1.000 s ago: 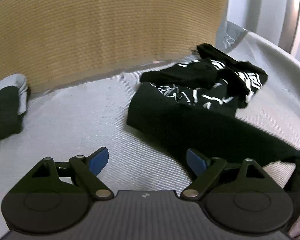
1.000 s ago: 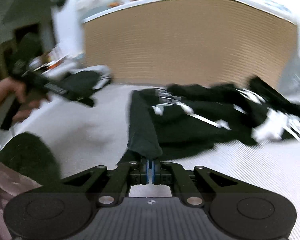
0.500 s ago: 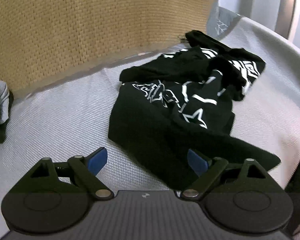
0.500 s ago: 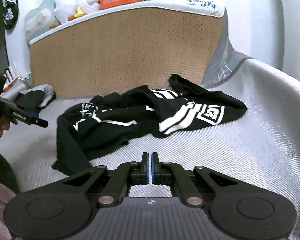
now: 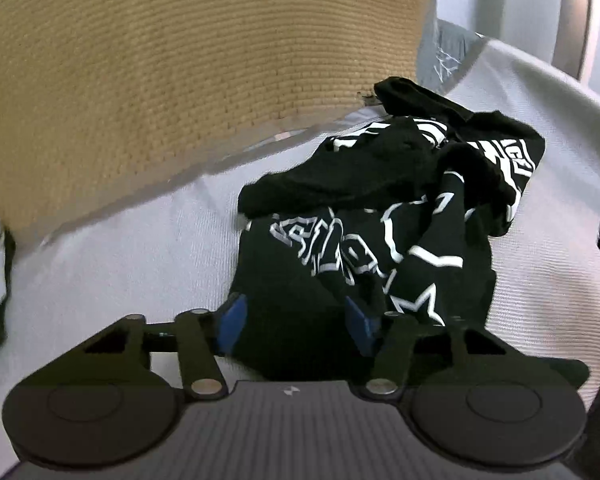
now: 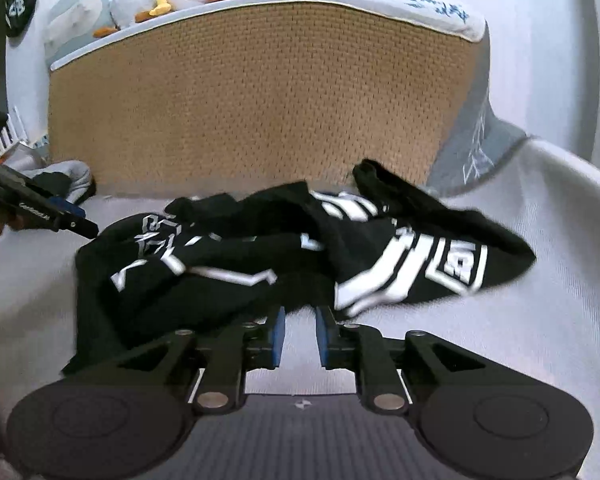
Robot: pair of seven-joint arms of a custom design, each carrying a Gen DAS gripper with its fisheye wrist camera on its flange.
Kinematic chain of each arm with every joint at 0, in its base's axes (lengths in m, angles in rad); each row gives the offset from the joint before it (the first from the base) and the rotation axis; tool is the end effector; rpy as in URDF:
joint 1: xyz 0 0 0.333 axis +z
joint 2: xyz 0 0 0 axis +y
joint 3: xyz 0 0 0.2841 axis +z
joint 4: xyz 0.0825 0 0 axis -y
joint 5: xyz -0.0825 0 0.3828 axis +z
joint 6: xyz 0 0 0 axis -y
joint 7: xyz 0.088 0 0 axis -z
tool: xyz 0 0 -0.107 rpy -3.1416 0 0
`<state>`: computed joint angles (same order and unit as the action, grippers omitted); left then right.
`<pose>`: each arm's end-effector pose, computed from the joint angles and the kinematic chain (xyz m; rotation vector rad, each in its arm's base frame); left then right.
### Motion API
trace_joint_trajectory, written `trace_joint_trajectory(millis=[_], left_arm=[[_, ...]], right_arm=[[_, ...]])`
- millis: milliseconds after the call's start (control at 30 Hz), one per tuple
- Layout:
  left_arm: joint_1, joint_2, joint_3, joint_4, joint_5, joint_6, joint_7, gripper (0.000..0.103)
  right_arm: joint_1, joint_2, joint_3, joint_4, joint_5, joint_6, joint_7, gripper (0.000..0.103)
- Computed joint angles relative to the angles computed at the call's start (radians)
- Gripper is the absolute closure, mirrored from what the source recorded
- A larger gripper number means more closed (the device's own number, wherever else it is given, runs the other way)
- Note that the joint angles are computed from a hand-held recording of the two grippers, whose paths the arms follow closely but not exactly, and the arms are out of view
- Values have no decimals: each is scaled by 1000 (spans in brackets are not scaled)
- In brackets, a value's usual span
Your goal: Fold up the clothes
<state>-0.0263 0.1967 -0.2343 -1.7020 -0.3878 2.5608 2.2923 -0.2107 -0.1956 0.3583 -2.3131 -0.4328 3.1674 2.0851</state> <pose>0.6413 -0.1533 0.5220 -1.0999 2.3925 -0.8903 0.5177 0.1241 0.5057 -1.6559 1.4910 -0.8414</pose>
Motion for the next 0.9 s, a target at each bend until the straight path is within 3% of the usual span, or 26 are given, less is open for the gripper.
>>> trace_joint_trajectory(millis=[133,200,267,300,433,500,633,800,900], left_arm=[[0,63,-20,85,-26,-30,11,49],[-2,89,-32,112,-31,-30,14,50],[-4,119,-43,149,-32,-50,8,50],[-10,134,-43,168,-16,-64,-2,51],[-26,186,-58,227,34,-86,-5,52],[-32,202,-66,239,46,-72,-3,61],[-43,218,-78,239,76,-15,5,61],[-49,240,-91,257,107,2,14,60],[-55,258,-91,284,126,-15,-5,60]], right_arm=[[-48,111,35,119,-137,-18,73,83],[-75,162,49,185,-315,-33,209,83],[-66,213,28,249,-497,-46,361,82],[-53,237,13,274,-526,-52,380,80],[-6,321,-30,357,-499,-82,320,80],[29,359,-66,402,-524,-99,322,80],[105,420,-146,486,-574,-119,371,80],[199,494,-237,581,-593,-153,393,80],[207,527,-246,607,-525,-145,316,80]])
